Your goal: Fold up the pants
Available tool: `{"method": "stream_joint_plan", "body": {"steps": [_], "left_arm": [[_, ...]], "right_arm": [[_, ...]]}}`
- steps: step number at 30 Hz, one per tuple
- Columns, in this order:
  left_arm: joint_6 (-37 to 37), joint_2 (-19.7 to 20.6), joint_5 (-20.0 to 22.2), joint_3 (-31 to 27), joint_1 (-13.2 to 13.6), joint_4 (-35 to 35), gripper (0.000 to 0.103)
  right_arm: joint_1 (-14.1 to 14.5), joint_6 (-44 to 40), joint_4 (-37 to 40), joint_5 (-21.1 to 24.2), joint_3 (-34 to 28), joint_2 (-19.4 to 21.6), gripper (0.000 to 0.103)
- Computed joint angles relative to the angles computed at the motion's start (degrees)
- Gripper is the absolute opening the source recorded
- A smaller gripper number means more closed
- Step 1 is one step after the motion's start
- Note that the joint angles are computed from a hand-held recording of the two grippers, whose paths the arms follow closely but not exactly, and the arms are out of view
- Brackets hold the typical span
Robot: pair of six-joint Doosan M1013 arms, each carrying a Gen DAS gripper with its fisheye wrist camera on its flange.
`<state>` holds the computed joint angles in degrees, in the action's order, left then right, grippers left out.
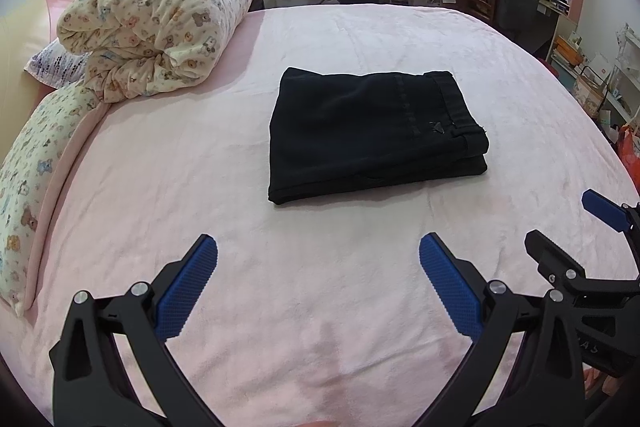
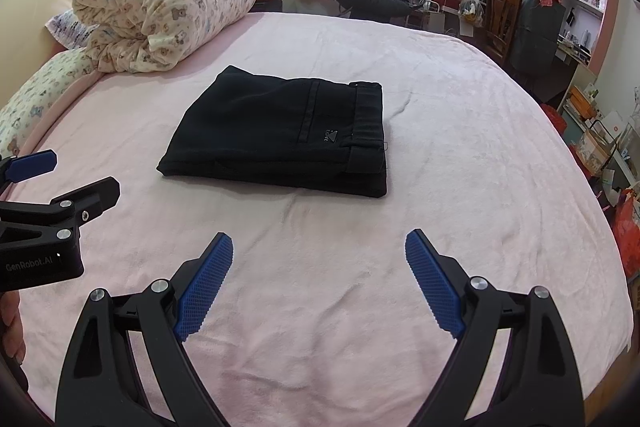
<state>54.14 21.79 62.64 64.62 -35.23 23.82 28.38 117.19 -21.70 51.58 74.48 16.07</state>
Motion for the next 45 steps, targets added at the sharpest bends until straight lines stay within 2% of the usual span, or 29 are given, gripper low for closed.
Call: {"method": "stream_joint_plan", "body": {"steps": [45], "left_arm": [[-1.85,-0.84,-1.21,1.61,0.25,1.04,0.101]], "right_arm": [[-0.11,-0.88,1.24,0.57,0.18,0.41,0.09]]}}
